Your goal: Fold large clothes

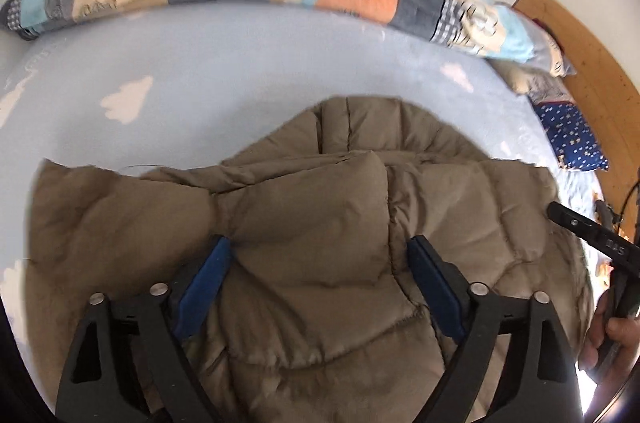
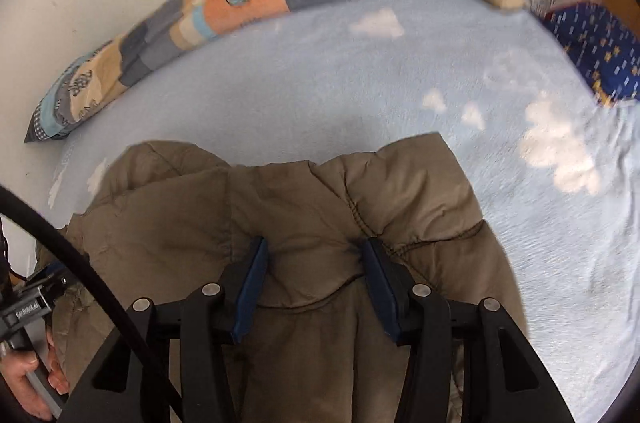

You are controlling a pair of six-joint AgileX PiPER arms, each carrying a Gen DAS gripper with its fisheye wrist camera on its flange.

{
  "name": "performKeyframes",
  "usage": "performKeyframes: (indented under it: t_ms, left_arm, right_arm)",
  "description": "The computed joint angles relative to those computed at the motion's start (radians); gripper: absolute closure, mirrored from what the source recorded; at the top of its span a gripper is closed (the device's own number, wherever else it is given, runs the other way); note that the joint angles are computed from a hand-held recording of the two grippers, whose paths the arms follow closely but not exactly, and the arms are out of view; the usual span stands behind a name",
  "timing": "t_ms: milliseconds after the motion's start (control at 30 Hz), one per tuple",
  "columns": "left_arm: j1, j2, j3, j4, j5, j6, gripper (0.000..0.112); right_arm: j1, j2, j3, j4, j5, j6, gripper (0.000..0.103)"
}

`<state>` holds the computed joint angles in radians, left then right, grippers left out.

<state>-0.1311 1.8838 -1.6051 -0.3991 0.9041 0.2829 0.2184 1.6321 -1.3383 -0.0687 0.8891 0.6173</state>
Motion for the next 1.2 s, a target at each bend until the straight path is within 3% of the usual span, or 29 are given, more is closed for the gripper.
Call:
performKeyframes:
  t_ms: [100,267,467,633,767,900,967,1100,1200]
  left_arm:
    - [0.035,-0.178,0.150,0.008,-0.051,0.024,0.024]
    - [0.161,-0.462,0.414,-0.014,-0.027,0.077,0.024]
    - [0.203,-0.729,0.712,0.133,-0.088,-0.027,0.024]
    - [0.235,-0.710,0.840,0.107,-0.187,0.010,0.023]
    - [0.192,-0.637,0.836,0.158,-0.231,-0.017,0.016]
    - [0.239,-0.544,0.807,0.071,-0.219,0.067,0.011]
    - [0.232,-0.558,0.813,0.076,-0.237,0.052,0.011]
    - [0.174,-0.698,0.840,0.147,-0.255,-0.037,0.015]
    - [0.117,-0.771,0.848,0.124,-0.269,-0.029,0.015]
  right_arm:
    - [0.087,-0.130,0.014,-0.088,0.038,0.071,0.049]
    - [0.320,-0.333,0.098,-0.269,0.137,0.274,0.044]
    - [0.667,-0.396,0.175,-0.414,0.262,0.601,0.044]
    - [0.803,-0.312,0.125,-0.445,0.256,0.685,0.044]
    - [0.783,-0.199,0.089,-0.409,0.229,0.606,0.042]
    - [0.712,-0.142,0.134,-0.335,0.154,0.542,0.037]
    - [0.697,-0.121,0.137,-0.325,0.142,0.511,0.036]
    - [0.687,-0.209,0.176,-0.304,0.116,0.533,0.038]
    - [0.756,-0.322,0.187,-0.395,0.225,0.642,0.036]
